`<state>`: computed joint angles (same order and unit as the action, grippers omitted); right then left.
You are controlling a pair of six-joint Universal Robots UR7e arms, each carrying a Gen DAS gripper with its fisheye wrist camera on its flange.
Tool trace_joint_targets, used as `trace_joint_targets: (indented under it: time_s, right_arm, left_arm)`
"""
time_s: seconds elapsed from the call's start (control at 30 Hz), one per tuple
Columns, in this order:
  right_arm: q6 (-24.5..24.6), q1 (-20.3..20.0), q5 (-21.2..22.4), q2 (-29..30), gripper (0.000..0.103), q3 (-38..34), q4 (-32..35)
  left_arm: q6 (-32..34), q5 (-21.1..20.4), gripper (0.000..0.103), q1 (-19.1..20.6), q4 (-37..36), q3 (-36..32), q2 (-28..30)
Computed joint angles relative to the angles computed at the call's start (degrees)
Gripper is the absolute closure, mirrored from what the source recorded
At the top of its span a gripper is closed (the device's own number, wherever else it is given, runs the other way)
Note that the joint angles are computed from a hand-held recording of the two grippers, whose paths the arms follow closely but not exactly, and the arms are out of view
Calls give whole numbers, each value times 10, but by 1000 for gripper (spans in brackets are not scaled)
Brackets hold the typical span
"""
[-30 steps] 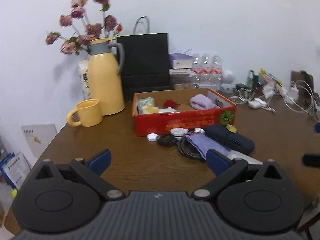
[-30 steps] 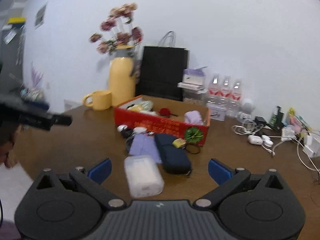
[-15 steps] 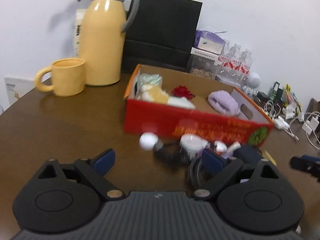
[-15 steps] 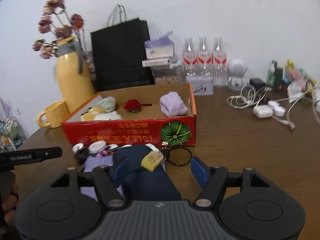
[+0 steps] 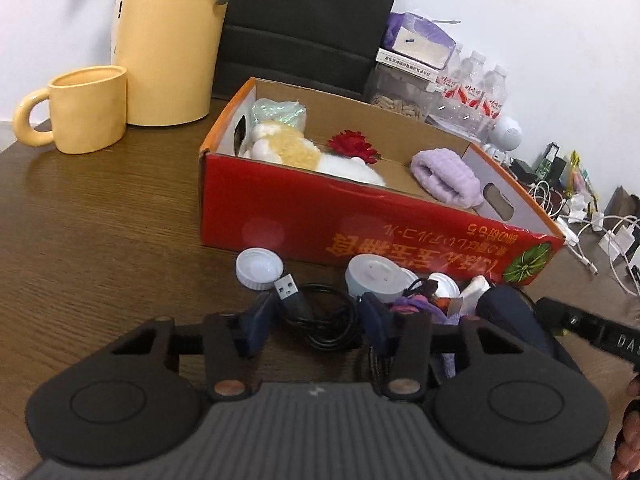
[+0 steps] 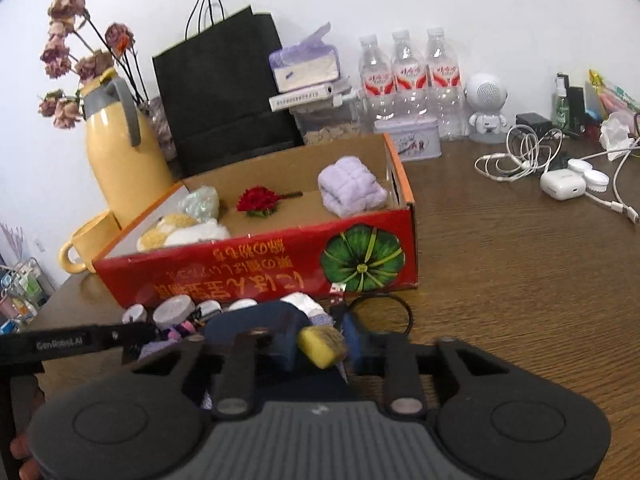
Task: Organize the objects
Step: 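Grasp the black USB cable with the left tool while the right tool grasps the small yellow tag, then lower the cable and yellow tag into the red box and open both tools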
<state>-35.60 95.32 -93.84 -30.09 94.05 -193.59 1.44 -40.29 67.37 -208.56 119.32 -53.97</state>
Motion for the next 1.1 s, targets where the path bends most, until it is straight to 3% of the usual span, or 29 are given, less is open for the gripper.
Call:
trace_joint_targets:
  time_s: [0.13,0.2,0.3,0.57,0.67,0.8,0.9,1.0,1.1]
  right_arm:
    - [-15,3,1,-17,90,29,-28]
    - [-16,3,6,-32,92,52,-39]
    - [-11,-2,24,-61,93,98,-64]
    - [-25,-14,56,-128,93,220,-107]
    - [-40,-13,56,-144,93,255,-134]
    - [-48,-18,69,-165,93,285,-151]
    - [-43,-19,73,-172,93,286,-150]
    - [-44,-12,70,-166,93,265,-144]
    - [-59,0,73,-150,93,223,-123]
  left_arm:
    - [-9,30,58,-25,-24,32,-10]
    - [12,57,58,-51,-73,58,-11]
    - [-14,81,58,-93,-90,112,-41]
    - [-93,165,58,-198,-49,214,-84]
    - [-149,169,58,-220,-5,239,-97]
    - [-170,171,58,-238,10,255,-100]
    - [-130,164,58,-236,-24,245,-94]
    - [-63,130,58,-212,-47,207,-98]
    - [49,96,58,-177,-75,139,-92]
